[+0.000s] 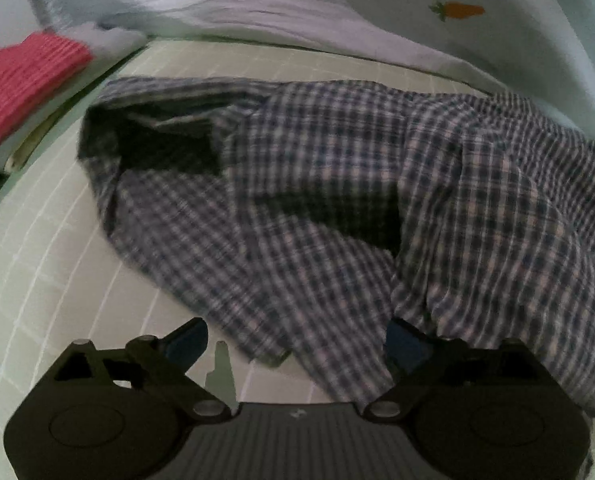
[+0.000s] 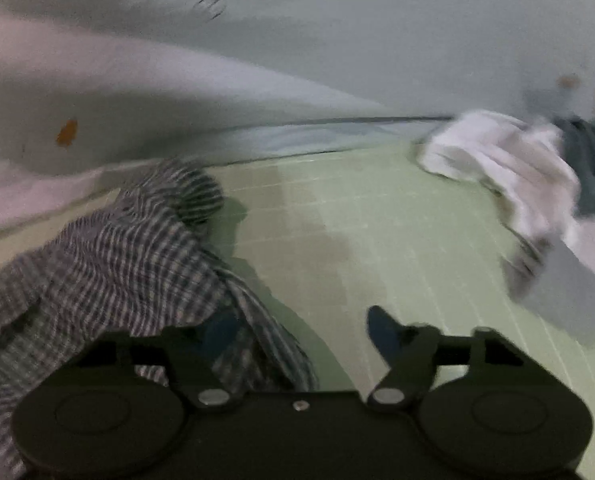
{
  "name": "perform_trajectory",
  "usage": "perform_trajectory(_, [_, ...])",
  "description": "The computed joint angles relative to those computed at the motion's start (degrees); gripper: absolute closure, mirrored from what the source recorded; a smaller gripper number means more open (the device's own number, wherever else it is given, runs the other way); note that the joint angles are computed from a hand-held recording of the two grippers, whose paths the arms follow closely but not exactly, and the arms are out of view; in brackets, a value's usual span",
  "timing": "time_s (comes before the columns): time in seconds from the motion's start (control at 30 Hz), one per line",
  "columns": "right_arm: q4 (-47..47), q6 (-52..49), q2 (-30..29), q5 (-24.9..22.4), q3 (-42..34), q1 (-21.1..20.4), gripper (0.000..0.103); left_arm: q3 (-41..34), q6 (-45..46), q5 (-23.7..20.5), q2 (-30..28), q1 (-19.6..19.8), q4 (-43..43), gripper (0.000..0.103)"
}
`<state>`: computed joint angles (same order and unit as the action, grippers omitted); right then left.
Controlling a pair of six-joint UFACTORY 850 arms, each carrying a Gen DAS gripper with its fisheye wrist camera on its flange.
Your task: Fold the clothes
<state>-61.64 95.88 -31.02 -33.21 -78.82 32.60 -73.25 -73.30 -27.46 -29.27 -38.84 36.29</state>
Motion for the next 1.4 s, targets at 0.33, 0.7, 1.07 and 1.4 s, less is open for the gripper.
perform_trajectory(0.33, [16.2, -25.9, -6.0, 6.2, -5.7, -3.9, 0.073, -8.3, 7.4, -9.0, -7.1, -1.1, -2.9, 0.0])
perform_trajectory(0.7, [-18.8, 12.0, 7.1, -7.4, 6.9, -2.1, 0.101, -7.1, 10.1, -6.7, -6.5, 0.0, -4.4, 0.0])
perform_trajectory(1.07, [-10.0, 12.5, 11.9, -29.4, 9.9, -1.6, 0.061, -6.4, 10.0, -5.9, -6.0, 0.5, -4.3, 0.0])
perform_trajectory(1.4, [2.8, 22.6, 13.3, -17.2, 16.4, 8.1, 0.026, -3.5, 14.8, -3.9, -3.7, 0.7, -13.1, 0.0])
